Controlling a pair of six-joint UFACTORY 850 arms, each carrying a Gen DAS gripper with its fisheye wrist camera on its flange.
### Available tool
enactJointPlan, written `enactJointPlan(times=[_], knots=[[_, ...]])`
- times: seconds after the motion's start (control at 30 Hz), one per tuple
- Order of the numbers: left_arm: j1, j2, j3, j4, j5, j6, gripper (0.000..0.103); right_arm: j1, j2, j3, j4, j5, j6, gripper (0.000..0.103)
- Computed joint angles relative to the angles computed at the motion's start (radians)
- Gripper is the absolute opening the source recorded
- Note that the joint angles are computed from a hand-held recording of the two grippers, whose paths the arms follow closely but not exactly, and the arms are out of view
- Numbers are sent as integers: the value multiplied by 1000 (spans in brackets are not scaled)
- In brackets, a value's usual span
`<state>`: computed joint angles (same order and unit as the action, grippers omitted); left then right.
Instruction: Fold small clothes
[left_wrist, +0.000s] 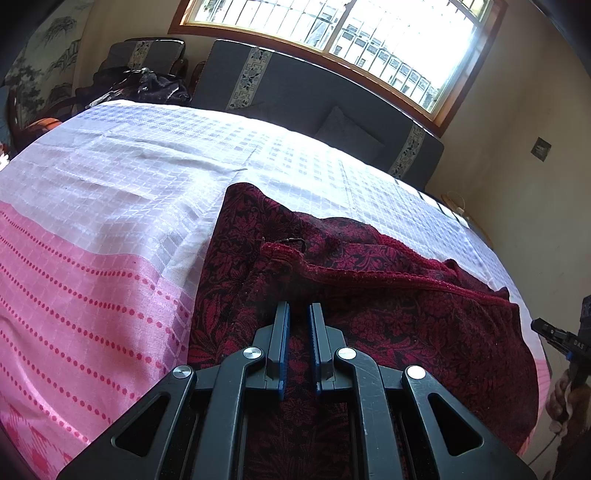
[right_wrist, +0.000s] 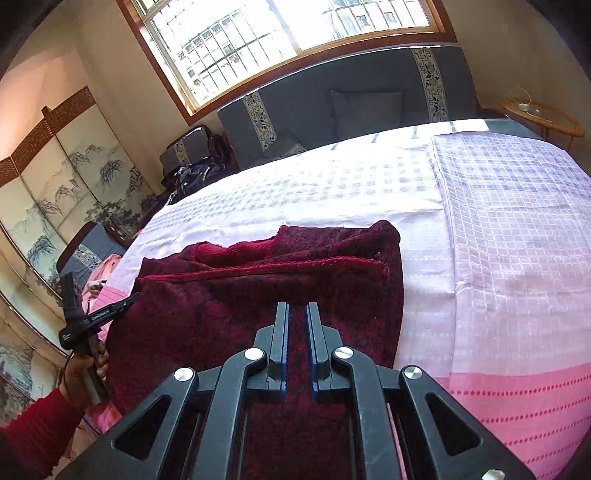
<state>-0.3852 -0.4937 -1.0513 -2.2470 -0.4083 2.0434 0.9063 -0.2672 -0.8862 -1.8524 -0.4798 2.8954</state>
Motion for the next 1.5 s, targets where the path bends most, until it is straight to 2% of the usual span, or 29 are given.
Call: enactJointPlan(times=[0.1, 0.17, 0.27, 0.3, 0.37, 0.4, 0.43, 0.5, 0.6, 0.67, 0.7, 0.8, 0.87, 0.93, 1.03, 1.2, 1.27, 1.47, 1.5], knots=[[0, 0, 0, 0, 0, 0, 12, -81, -71, -53, 100, 92, -132, 8], [0, 0, 0, 0, 0, -1, 12, -118, -116, -78, 190, 150, -232, 0], [0, 1, 1, -2, 0, 1, 12, -130, -104, -70, 214, 167, -244, 0], [0, 1, 1, -2, 0, 1, 12, -120, -100, -67, 257, 147, -276, 0], [1, 1, 2, 0, -4, -5, 12, -74, -98, -83, 368, 42, -380, 0], [2, 0, 1, 7, -6, -14, 12, -48, -96, -93, 404, -9, -424, 9], [4, 0, 1, 17, -10, -26, 12, -21, -97, -105, 431, -53, -457, 9], [10, 0, 1, 44, -23, -60, 12, 25, -96, -122, 409, -109, -457, 9], [34, 5, -8, 195, -67, -221, 17, 86, -117, -171, 440, -201, -533, 9], [58, 19, -1, 269, -119, -311, 24, 91, -122, -179, 418, -179, -540, 9], [65, 33, 6, 286, -124, -324, 31, 90, -127, -182, 414, -168, -542, 9], [80, 71, 19, 352, -78, -314, 52, 71, -148, -183, 437, -118, -533, 9], [95, 89, 26, 369, -44, -285, 52, 61, -147, -158, 380, -87, -434, 9], [125, 80, 15, 466, -82, -346, 53, 58, -145, -140, 330, -82, -362, 9], [149, 29, -37, 716, -144, -556, 53, 55, -140, -130, 304, -79, -312, 9], [153, -34, -89, 862, -258, -632, 53, 56, -151, -143, 332, -84, -362, 10], [146, -48, -105, 880, -261, -620, 53, 60, -154, -146, 338, -91, -374, 10], [170, -110, -169, 868, -380, -597, 53, 64, -159, -151, 343, -91, -365, 13], [169, -108, -165, 862, -376, -588, 49, 66, -160, -152, 341, -93, -365, 14]])
